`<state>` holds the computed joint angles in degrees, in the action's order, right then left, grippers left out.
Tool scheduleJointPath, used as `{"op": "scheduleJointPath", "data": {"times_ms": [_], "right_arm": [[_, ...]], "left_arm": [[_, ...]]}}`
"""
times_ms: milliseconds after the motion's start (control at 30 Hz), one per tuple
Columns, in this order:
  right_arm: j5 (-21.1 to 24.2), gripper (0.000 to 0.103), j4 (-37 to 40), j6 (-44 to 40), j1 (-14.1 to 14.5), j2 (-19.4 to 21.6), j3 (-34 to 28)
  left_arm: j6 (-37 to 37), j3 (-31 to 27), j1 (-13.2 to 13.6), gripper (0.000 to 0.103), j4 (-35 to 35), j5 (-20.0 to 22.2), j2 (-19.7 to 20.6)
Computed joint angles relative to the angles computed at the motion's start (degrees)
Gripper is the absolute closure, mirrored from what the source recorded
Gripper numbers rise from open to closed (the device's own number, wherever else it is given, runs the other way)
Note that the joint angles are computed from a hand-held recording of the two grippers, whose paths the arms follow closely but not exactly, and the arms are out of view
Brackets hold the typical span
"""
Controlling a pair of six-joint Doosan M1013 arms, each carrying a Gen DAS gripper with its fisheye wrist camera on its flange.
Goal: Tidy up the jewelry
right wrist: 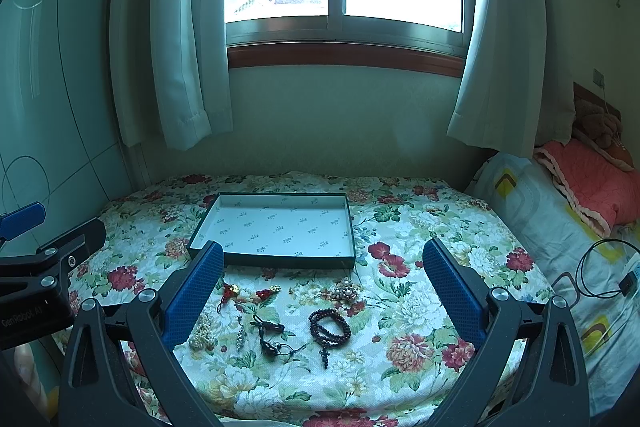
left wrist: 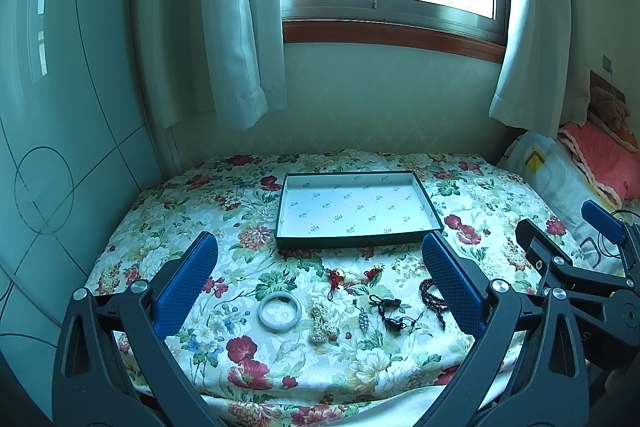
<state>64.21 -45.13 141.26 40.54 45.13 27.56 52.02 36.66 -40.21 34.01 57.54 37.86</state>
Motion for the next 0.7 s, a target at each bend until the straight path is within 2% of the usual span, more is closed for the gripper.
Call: {"op": "scheduleJointPath", "data": {"times_ms": [500, 700], "right_arm": [[0.5, 0.004, 0.7, -0.5, -0.2, 0.5, -0.7], [1.6, 0.004, 3.2, -1.5, -1.1, 2.0, -2.3]], "left_arm": [[-0.6, 0.7, -0.2, 0.002, 0.2, -0.1, 0.0], [-0.4, 0.2, 0.0, 0.002, -1.2, 1.7, 1.1]]}}
